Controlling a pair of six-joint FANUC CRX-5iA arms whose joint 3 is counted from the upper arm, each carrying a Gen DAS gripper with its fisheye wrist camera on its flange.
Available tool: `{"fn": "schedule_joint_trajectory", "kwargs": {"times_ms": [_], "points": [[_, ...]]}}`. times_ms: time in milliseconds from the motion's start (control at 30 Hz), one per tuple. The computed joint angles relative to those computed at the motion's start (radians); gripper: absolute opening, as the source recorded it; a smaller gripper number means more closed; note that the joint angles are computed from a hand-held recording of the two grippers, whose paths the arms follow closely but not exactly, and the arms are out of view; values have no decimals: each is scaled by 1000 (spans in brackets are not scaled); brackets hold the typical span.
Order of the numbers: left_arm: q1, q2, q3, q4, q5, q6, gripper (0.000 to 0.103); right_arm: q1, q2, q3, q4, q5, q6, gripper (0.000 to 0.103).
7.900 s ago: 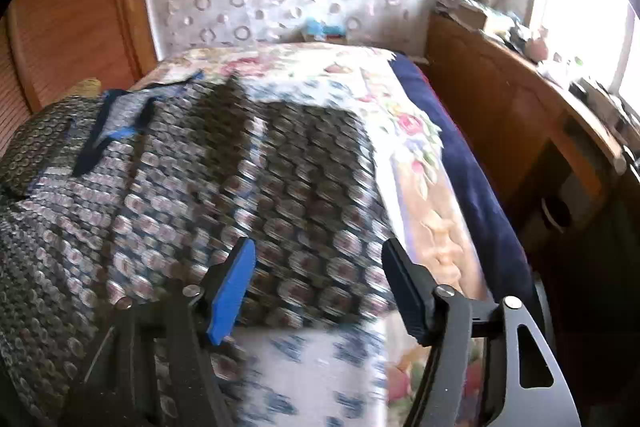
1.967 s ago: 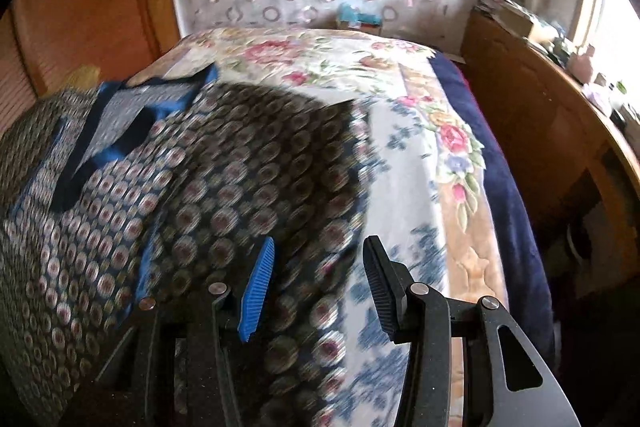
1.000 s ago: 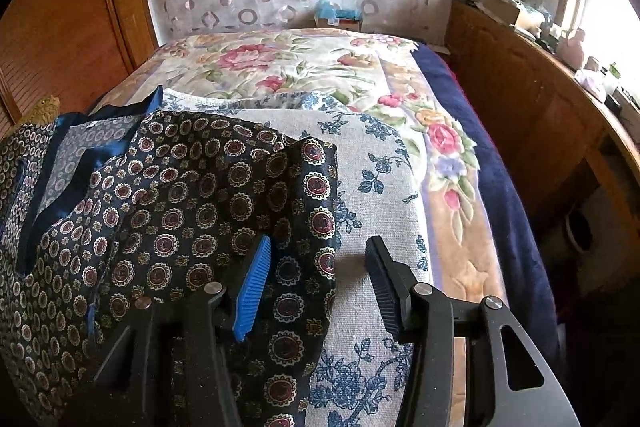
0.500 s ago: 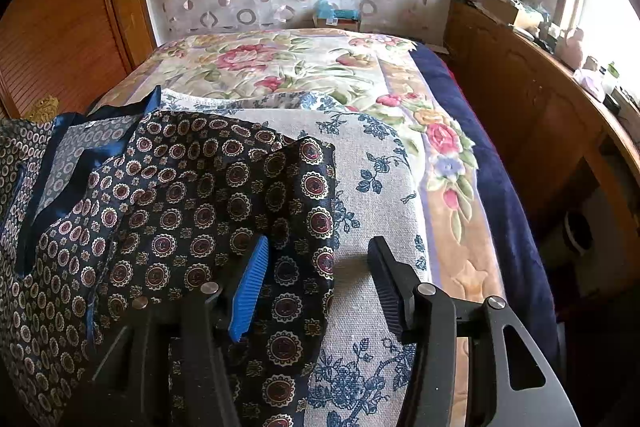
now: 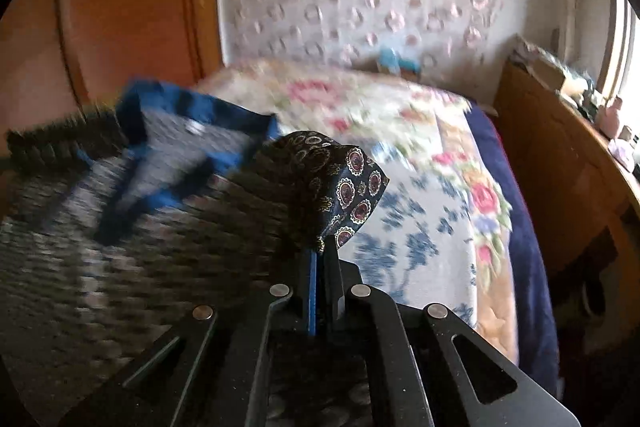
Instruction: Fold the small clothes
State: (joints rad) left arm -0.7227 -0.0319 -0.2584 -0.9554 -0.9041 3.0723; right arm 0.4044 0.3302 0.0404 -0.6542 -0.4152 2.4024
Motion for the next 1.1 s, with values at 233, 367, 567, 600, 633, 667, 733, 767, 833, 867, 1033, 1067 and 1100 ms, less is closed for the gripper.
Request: {"fn": "schedule_joint_trajectory", "kwargs": {"times_ms": [233, 367, 567, 600, 633, 667, 733, 767, 833, 867, 1033, 1067, 1100], "points": [[-87, -15, -50, -19, -88, 138, 2, -102, -153, -176, -341, -81, 351, 2], [-116, -31, -70, -35, -123, 199, 2, -142, -185, -235, -380, -92, 398, 2], [-174, -51, -78, -76, -196, 278, 2, -197, -245, -308, -400, -105, 410, 2], [-183, -59, -83, -79, -209, 285, 2, -206, -254, -320, -393, -105, 408, 2], [-189, -63, -85, -81, -221, 290, 2, -202, -271, -338, -377, -97, 389, 1], [-197, -71, -91, -83, -234, 298, 2, -202, -287, -353, -361, -96, 370, 1], [-209, -87, -100, -82, -254, 306, 2, -176, -326, -385, -311, -72, 314, 1], [-213, -92, -103, -80, -262, 307, 2, -157, -354, -406, -275, -57, 271, 1], [-220, -103, -104, -73, -282, 299, 2, -147, -386, -431, -236, -59, 224, 1], [-224, -103, -104, -69, -286, 297, 2, -127, -397, -442, -202, -45, 183, 1], [-236, -105, -104, -53, -297, 266, 2, -79, -424, -476, -66, -34, 35, 1], [-237, -104, -102, -51, -298, 262, 2, -59, -426, -487, -21, -21, -12, 1], [-239, -107, -103, -48, -291, 256, 2, -54, -424, -487, 1, -17, -35, 1]]}}
